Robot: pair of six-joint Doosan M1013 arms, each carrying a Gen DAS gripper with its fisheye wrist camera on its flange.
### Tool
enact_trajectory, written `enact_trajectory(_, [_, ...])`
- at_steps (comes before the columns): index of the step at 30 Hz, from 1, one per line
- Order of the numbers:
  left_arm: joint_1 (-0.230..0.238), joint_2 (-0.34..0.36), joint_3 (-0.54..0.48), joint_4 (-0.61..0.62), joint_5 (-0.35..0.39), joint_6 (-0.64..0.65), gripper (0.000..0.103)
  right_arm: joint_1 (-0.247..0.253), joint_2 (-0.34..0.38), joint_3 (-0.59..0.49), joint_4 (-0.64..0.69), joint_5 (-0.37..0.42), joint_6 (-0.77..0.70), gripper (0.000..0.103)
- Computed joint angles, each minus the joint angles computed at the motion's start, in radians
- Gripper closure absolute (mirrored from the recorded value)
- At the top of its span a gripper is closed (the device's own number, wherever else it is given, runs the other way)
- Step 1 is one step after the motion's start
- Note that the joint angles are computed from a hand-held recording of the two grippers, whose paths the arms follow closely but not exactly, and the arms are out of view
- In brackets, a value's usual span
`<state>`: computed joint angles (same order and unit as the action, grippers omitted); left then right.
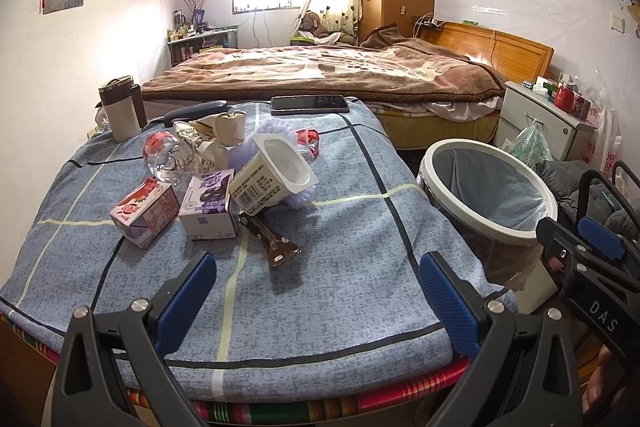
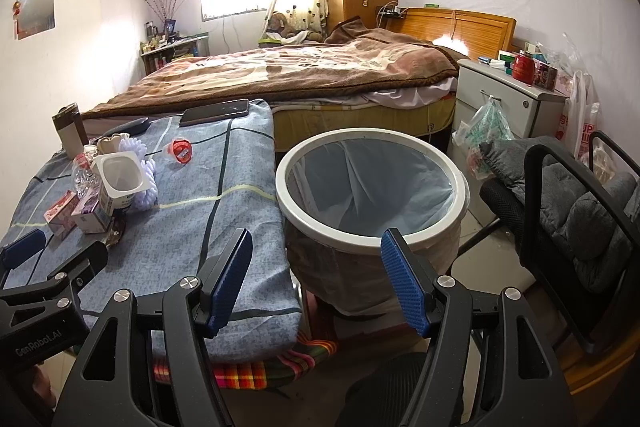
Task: Collect trash
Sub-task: 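Grasp the pink juice carton with the left tool while the right tool grasps the white yogurt cup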
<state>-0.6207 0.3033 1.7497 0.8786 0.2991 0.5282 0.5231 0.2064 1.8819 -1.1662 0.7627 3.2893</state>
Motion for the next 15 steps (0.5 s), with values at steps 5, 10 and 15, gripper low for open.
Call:
enact_trajectory(5, [0.002, 0.001, 0.0, -0.003, -0.003, 0.0, 0.0, -0.001, 0.001, 0.0, 0.002, -0.001, -0.001, 0.035])
enact_trajectory(10, [0.018, -0.002, 0.006, -0.018, -0.022, 0.022, 0.0, -0.007, 0.004, 0.0, -0.007, -0.029, -0.001, 0.035])
enact_trajectory(15, [0.061, -0.007, 0.012, -0.07, -0.04, 0.056, 0.0, -0.022, 0.014, -0.004, -0.034, -0.134, 0.01, 0.035])
